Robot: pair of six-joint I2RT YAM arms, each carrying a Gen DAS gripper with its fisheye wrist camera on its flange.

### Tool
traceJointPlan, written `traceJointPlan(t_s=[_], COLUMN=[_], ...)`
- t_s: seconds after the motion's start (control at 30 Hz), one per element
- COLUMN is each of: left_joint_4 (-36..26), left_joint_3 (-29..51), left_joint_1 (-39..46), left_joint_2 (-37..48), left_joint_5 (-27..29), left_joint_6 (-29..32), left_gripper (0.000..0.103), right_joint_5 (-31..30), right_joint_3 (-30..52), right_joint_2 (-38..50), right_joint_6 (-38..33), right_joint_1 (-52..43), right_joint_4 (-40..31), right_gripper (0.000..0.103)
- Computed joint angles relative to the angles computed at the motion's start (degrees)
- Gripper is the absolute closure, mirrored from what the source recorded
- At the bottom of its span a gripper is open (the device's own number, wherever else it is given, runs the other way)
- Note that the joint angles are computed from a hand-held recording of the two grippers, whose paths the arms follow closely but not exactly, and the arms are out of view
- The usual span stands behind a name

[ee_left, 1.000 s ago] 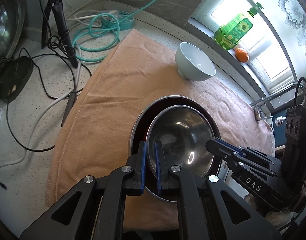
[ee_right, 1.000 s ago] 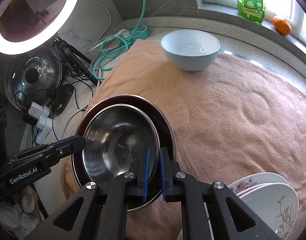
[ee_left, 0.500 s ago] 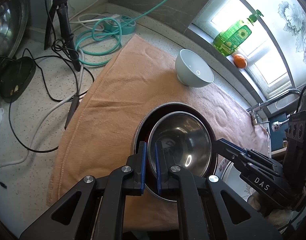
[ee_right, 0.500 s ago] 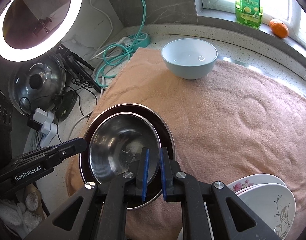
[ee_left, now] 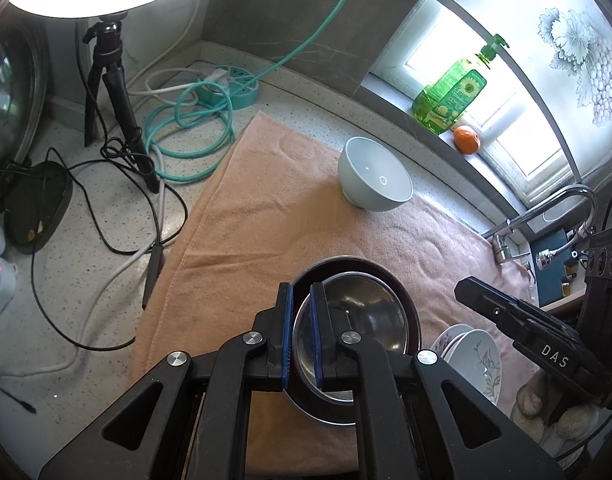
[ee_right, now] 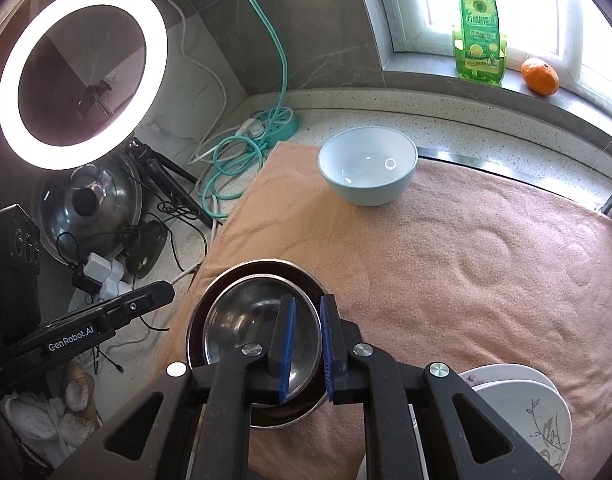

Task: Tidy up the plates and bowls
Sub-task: 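Open both grippers and move them to the pale blue bowl, then close both grippers on the pale blue bowl rim and lift it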

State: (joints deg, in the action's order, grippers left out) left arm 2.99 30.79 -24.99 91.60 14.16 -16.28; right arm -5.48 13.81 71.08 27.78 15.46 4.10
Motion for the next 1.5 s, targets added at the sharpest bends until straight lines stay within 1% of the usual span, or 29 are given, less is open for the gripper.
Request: traceJointPlan(t_s=[0.07,0.2,0.43,0.57,0.73,0.93,1.0,1.23,1.5], left_joint_4=[-0.62,-1.77,-3.95,-4.33,-5.92,-11.30,-12.91,-16.90,-21.25], left_joint_3=[1.35,4.04,11.21,15.57,21.92,32.31,35.48,44.28,54.17], left_joint_1=[0.40,0.56,-0.26,-1.05,-2.02,-2.44,-2.69,-3.11,-2.49], left_joint_2=[0.67,1.78,6.70,9.88,15.32,23.69,26.27,33.69,41.13], left_joint_5=[0.26,0.20,0.67,0.36,1.54,3.52,3.22,2.99,4.72], left_joint_6=[0.91,3.09,6.56,7.10,7.61,9.01,9.25,9.62,9.26], left_gripper=[0.096,0.096,0.096,0.096,0.096,0.095,0.095,0.095,0.095], right_joint_5=[-0.49,-0.33,-0.02,-0.31,-0.98,-2.82,-3.21,-4.39,-7.57], right_joint_3=[0.46,1.80,4.94,6.85,9.15,12.70,14.05,19.65,24.44], right_joint_2=[-1.03,-2.68,0.34,4.23,10.01,18.12,20.97,30.59,37.85], right_joint_6=[-0.08,-0.38,-0.65,-1.68,-2.67,-3.72,-4.09,-5.07,-4.84], right_joint_1=[-1.34,-3.51,-6.90,-9.23,-12.36,-16.05,-16.84,-19.03,-23.31], right_joint_4=[-0.70,-2.37,-1.84,-0.29,1.96,4.78,5.79,7.16,8.27], right_gripper=[0.088,0.087,0.087,0.087,0.087,0.087,0.087,0.087,0.087])
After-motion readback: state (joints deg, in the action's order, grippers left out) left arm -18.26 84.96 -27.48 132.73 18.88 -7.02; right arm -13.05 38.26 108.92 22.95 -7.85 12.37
